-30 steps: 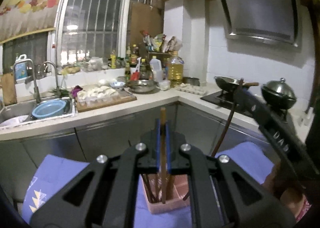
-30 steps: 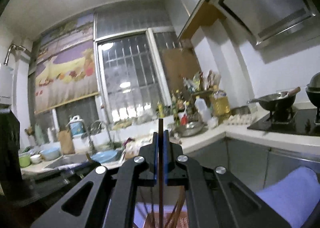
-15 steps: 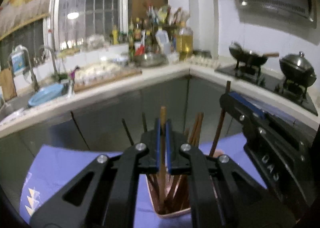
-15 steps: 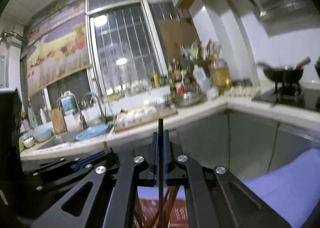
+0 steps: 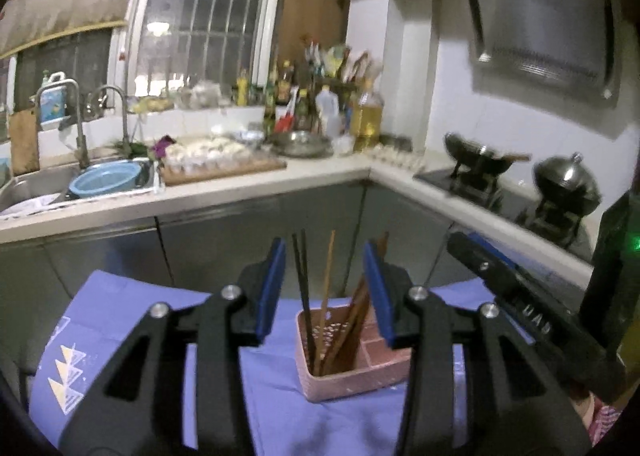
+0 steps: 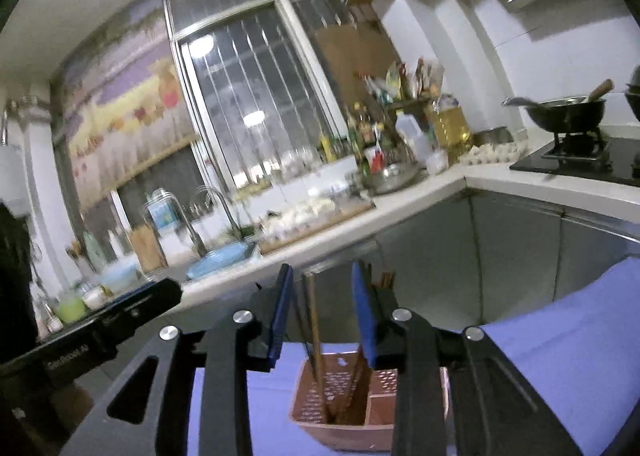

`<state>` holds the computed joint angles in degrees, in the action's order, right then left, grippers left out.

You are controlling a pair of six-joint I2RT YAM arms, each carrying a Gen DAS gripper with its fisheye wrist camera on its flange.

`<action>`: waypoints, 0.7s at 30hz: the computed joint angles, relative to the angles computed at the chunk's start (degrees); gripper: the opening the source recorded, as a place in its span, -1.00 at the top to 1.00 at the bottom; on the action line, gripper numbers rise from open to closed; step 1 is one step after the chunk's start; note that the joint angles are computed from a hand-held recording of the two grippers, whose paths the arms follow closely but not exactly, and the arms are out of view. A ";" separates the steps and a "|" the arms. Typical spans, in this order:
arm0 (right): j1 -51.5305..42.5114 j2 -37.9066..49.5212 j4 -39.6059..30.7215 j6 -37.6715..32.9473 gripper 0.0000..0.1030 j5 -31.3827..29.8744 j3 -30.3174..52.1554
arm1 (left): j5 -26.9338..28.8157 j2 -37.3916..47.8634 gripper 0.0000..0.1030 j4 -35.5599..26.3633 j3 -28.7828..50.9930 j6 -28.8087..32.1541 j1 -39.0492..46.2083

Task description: Organize utensils

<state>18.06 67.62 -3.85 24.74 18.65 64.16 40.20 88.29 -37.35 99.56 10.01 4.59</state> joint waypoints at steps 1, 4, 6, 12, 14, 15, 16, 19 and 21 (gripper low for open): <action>1.54 -2.68 -0.17 0.67 0.34 1.74 -1.81 | 3.15 -2.93 0.25 0.25 -2.99 0.47 2.59; 8.68 -11.08 -1.38 3.79 0.20 9.42 -9.03 | 8.16 -9.37 0.19 0.64 -10.98 3.27 8.17; 14.68 -15.36 -3.18 6.98 0.17 15.02 -13.92 | 9.45 -13.59 0.13 0.99 -17.29 5.95 11.38; 35.32 -20.21 -15.85 25.75 0.14 32.31 -23.53 | 9.45 -24.04 0.13 -3.69 -33.92 19.24 18.63; 39.28 -19.23 -20.76 32.33 0.14 33.72 -24.00 | 8.07 -25.97 0.13 -6.36 -37.24 23.14 19.74; 40.95 -19.01 -22.98 35.50 0.14 33.79 -24.17 | 7.51 -26.79 0.13 -7.38 -38.50 24.45 20.22; 41.74 -18.89 -23.81 36.97 0.14 33.83 -24.30 | 6.97 -27.38 0.13 -8.71 -39.54 25.86 20.90; 46.53 -18.76 -27.98 43.10 0.04 36.88 -24.12 | 5.36 -28.15 0.13 -10.98 -41.38 27.14 23.24; 49.10 -18.56 -30.91 46.39 -0.10 38.60 -23.70 | 3.56 -27.50 0.10 -12.06 -41.44 26.74 23.79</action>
<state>67.16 49.06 -34.76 71.13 57.25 40.46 43.75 60.78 -49.41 58.12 36.75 28.38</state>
